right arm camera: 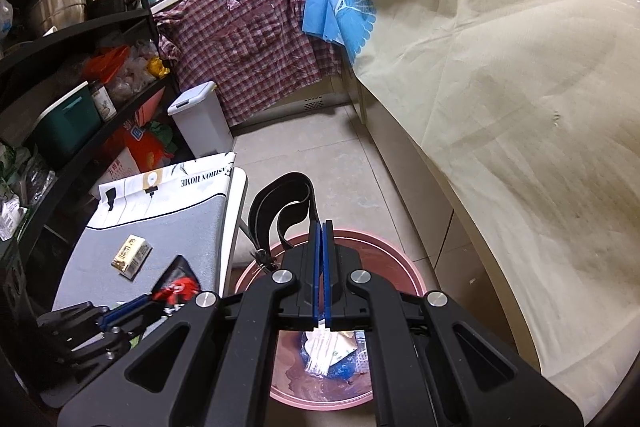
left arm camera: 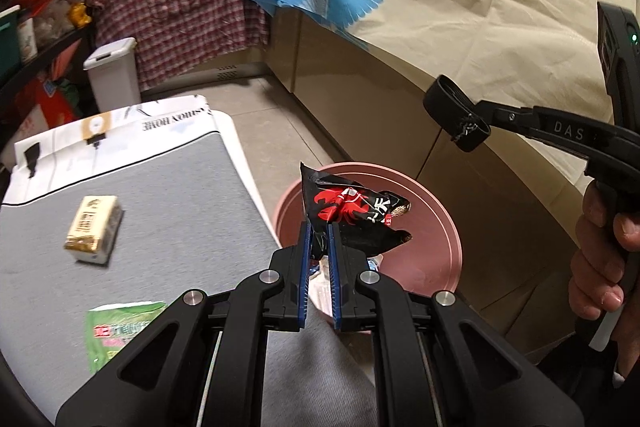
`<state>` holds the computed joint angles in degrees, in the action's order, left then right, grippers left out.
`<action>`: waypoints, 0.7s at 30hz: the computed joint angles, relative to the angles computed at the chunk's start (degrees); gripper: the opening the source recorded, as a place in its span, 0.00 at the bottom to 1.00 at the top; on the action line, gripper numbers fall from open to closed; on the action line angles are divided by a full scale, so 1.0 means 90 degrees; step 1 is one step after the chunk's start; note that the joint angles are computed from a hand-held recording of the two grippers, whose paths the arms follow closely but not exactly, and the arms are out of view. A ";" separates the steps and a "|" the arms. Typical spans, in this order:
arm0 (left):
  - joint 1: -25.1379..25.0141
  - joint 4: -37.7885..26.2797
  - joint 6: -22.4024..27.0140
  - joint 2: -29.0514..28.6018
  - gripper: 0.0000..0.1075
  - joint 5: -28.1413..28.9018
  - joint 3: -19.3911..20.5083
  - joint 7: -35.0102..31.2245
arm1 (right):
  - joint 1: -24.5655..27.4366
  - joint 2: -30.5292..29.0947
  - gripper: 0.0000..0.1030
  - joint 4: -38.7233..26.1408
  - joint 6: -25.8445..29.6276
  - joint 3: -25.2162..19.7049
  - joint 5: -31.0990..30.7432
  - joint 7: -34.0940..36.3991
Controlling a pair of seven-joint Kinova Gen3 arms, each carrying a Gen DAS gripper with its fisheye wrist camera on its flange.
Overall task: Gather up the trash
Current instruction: 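Lower the wrapper and strap into the pink bin and open both grippers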
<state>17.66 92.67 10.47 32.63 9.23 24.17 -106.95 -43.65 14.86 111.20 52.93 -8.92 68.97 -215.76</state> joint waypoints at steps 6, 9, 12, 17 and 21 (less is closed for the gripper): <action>0.0102 -0.0257 0.0156 0.0253 0.08 0.0009 -0.0019 -0.0030 | 0.0117 0.0122 0.01 -0.0060 -0.0204 0.0074 -0.0057 0.0124; 0.0022 -0.0382 0.0306 0.0366 0.08 0.0024 0.0139 -0.0157 | 0.0161 0.0186 0.02 -0.0112 -0.0299 0.0126 -0.0150 0.0250; -0.0449 -0.0628 0.0783 0.0613 0.10 0.0273 0.0720 -0.0625 | 0.0204 0.0262 0.09 -0.0211 -0.0364 0.0167 -0.0346 0.0515; -0.0599 -0.0449 0.0798 0.0484 0.17 0.0714 0.0683 -0.1010 | 0.0042 0.0201 0.39 -0.0111 -0.0241 0.0257 -0.0238 0.0193; -0.0715 -0.0155 0.0710 0.0192 0.17 0.0903 0.0511 -0.1128 | 0.0019 0.0167 0.39 -0.0061 -0.0255 0.0191 -0.0172 0.0078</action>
